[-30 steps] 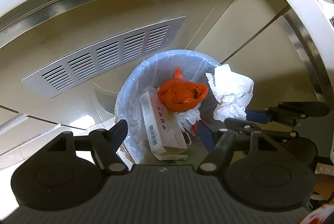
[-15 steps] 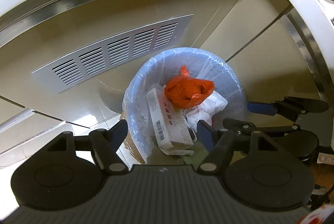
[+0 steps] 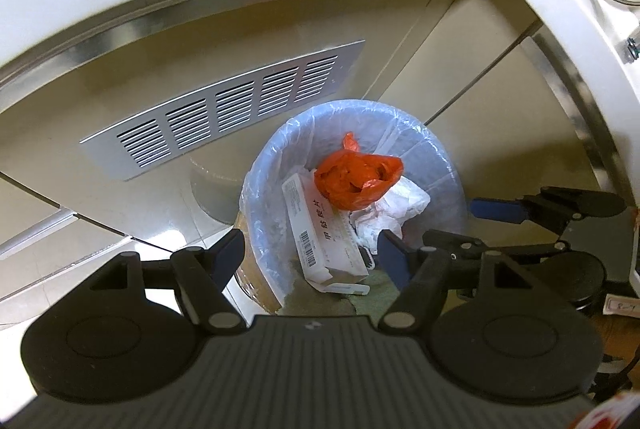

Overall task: Collect trash
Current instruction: 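Move both open tools back up to the counter toward the bottle and cup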

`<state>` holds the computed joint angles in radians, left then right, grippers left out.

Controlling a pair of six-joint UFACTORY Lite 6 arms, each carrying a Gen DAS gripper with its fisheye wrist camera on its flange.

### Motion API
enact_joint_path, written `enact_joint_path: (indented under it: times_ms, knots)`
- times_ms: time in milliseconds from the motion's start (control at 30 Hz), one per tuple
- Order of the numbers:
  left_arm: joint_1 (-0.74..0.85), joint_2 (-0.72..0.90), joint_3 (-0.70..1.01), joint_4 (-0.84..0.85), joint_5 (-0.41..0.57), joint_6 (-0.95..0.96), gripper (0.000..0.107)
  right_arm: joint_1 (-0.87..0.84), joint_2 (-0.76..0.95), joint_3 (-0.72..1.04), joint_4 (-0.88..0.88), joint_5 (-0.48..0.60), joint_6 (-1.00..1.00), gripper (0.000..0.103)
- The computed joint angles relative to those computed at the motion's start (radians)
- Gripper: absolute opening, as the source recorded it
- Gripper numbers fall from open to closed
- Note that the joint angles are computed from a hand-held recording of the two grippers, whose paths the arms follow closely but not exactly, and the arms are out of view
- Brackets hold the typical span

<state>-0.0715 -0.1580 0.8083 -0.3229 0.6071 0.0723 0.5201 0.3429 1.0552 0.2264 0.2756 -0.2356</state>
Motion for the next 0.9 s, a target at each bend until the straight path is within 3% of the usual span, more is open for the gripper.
enact_joint_path:
  times_ms: [400,633,900]
  knots:
    - [-0.002,-0.149,0.024,-0.014,0.073,0.010,0.070,0.029,-0.198,-0.067,-0.080,0.048,0.109,0.056]
    - [-0.003,-0.206,0.107,-0.005,0.123,0.006,0.070,0.014,-0.343,-0.064,0.087,0.086,-0.068,0.056]
    - [-0.016,-0.222,0.242,0.057,0.139,-0.055,0.070,-0.014,-0.465,-0.016,0.237,0.043,-0.246,0.056]
